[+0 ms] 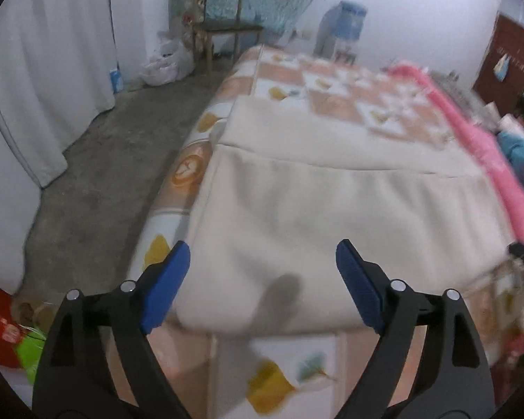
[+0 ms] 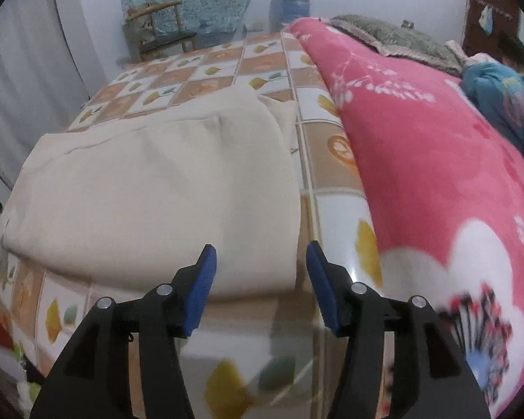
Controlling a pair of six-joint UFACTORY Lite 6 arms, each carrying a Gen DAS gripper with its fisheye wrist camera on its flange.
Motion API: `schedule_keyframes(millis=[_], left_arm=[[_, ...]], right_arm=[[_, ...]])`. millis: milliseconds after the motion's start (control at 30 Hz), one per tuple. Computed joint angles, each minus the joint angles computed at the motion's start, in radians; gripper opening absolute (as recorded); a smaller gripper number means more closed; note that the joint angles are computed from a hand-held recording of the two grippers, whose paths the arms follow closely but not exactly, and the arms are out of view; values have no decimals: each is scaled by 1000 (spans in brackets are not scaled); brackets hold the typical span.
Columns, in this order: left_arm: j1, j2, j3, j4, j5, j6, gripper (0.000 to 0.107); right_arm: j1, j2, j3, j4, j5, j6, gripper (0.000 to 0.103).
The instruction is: Fold large clothes
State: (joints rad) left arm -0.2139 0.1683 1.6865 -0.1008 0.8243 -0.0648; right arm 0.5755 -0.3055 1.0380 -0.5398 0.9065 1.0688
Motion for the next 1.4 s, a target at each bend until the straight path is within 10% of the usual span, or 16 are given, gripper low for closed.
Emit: schedule_keyframes(millis=[400, 767, 1400], left_arm=[[-325, -302, -136, 359, 44, -421, 95], [-621, -194, -9, 768, 302, -771, 95], [-731, 2, 131, 751, 417, -829, 95]], right_arm=[[614, 121, 244, -365, 387, 464, 95], [725, 317, 449, -408, 509, 552, 96], [669, 265, 364, -296, 520, 533, 96]])
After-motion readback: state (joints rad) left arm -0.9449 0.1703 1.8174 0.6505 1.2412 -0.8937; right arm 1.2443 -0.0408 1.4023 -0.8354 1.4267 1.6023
